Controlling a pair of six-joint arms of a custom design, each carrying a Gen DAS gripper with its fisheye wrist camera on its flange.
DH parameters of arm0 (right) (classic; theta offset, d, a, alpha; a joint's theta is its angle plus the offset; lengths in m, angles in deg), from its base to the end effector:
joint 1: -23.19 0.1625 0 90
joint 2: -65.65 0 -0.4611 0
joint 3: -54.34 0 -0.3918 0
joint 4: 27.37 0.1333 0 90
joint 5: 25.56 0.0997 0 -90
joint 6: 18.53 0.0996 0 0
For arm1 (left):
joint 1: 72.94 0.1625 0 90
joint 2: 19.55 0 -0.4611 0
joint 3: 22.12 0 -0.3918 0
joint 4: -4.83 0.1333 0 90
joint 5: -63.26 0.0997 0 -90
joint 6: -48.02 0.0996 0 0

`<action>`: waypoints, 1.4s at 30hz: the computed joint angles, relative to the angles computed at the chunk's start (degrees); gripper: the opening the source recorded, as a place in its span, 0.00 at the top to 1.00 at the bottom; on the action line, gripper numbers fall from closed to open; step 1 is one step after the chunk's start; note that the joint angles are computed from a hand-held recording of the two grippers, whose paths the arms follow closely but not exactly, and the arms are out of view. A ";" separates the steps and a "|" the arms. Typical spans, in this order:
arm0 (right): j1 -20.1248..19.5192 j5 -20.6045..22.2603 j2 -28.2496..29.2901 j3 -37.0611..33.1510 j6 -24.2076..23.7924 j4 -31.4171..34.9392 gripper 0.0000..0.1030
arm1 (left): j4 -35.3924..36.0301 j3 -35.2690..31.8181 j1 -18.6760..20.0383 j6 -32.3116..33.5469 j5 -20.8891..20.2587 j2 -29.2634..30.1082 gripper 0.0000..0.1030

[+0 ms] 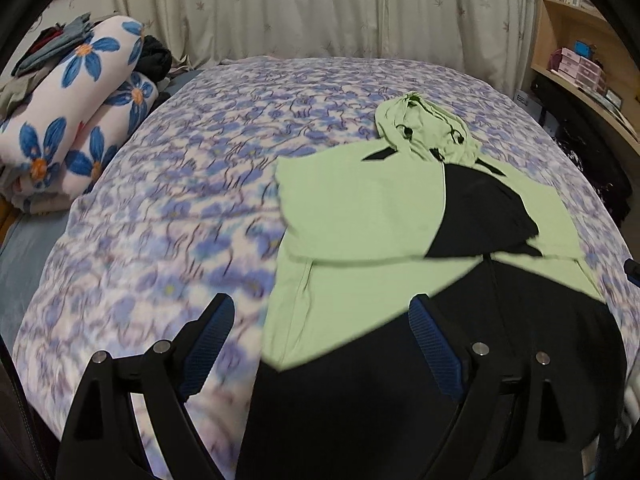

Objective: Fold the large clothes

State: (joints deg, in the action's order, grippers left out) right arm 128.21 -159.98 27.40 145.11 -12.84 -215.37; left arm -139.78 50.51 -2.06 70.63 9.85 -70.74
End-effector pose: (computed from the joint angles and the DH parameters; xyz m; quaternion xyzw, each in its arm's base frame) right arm 0.2483 -0.6800 0.1583 -0.0762 -0.8629 0.4147 0.2786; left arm -0.0737 -0.8009 0.3662 0.2404 0.8822 -0.2617 0.3090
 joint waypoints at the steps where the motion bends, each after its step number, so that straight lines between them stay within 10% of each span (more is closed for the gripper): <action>1: 0.47 -0.74 -0.27 1.30 -0.37 -0.49 0.51 | -0.42 1.98 0.36 0.12 -0.38 -1.55 0.15; 19: -3.23 -5.54 -11.35 23.46 16.78 4.34 0.50 | 12.65 8.30 9.55 -5.93 -4.03 -7.95 0.15; 42: -6.48 -1.53 -11.13 18.86 13.26 17.10 0.50 | 19.49 3.28 10.90 -4.53 -8.65 -5.29 0.02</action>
